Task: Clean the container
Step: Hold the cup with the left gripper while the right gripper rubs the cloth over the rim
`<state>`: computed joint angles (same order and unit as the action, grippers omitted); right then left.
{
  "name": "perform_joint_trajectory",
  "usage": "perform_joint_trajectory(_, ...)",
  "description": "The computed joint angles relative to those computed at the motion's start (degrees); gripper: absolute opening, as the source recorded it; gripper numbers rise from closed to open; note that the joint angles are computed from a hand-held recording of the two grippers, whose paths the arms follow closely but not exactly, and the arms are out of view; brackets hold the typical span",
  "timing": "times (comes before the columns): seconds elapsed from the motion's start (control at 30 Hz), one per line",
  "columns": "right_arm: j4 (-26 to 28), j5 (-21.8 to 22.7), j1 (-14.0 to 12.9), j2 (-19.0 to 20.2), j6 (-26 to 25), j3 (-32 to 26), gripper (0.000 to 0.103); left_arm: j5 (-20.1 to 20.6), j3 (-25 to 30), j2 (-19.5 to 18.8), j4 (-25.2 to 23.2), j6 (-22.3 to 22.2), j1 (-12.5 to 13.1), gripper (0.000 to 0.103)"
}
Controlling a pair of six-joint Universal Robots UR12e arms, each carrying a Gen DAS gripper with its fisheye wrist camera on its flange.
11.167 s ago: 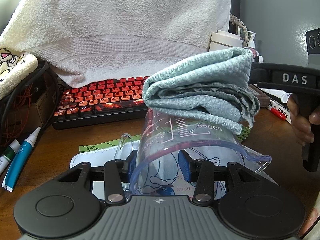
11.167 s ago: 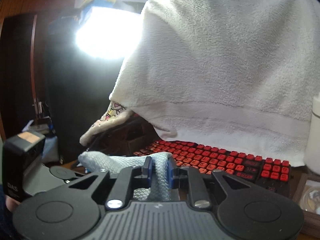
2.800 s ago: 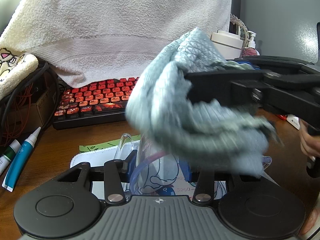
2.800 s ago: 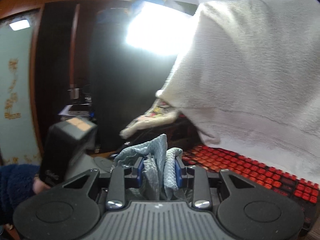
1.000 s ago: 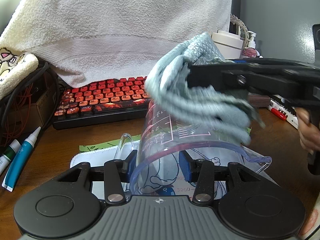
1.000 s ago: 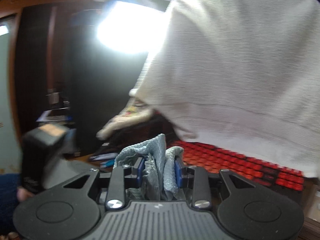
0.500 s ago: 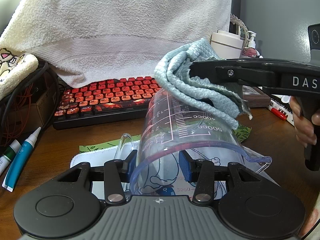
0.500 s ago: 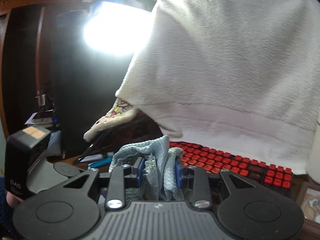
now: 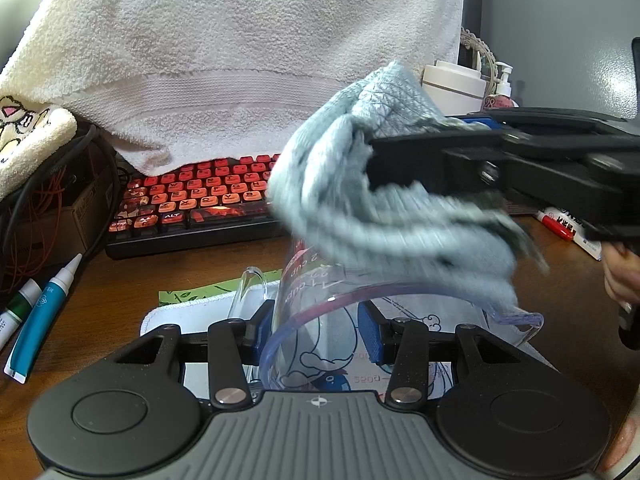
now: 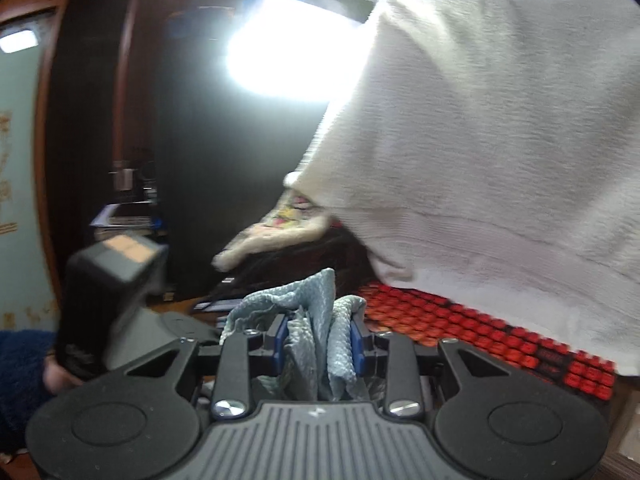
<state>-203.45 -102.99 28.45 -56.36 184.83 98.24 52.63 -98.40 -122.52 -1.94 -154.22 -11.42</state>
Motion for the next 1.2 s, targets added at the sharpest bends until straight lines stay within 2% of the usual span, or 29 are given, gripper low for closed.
perform_joint_trajectory(0.13,0.3,-3.9,-0.2,-0.1,3.7,0.2,0.029,0.0,0.0,0.0,0.0,0.1,0.0,0.044)
perform_joint_trajectory(0.3,0.4,-3.9,0.0,-0.2,4.1,0.4,0.029,0.0,-0.1,0.0,0.1,0.0,0.0,0.044)
perform_joint_trajectory(0.5,-2.0,6.9,-1.4,-0.5,3.3,1.4,0.029,0.0,0.0,0.0,0.0,0.0,0.0,0.044)
perform_joint_trajectory(0.6,-1.2,6.0,-1.3,-0.5,3.7,1.2,0.029,0.0,0.0,-0.1,0.0,0.0,0.0,0.044)
perform_joint_trajectory(0.77,-0.4,-1.5,-1.0,-0.2,7.1,0.7,0.03,0.1,0.0,0.0,0.1,0.1,0.0,0.044)
perform_joint_trajectory(0.83,-0.8,-1.8,-1.2,-0.1,8.9,0.9,0.03,0.1,0.0,0.0,0.1,0.1,0.0,0.044)
perform_joint_trajectory(0.9,-1.2,-1.6,-1.0,-0.1,7.9,1.0,0.03,0.0,0.0,-0.1,0.0,0.0,0.0,0.044)
perform_joint_trajectory(1.13,-2.2,7.0,-1.3,-0.3,4.8,1.3,0.03,0.0,0.0,0.0,0.0,0.0,0.0,0.044)
perform_joint_trajectory(1.2,-2.0,7.7,-1.3,-0.4,3.7,1.3,0.03,0.0,0.0,-0.1,0.0,0.1,0.0,0.044)
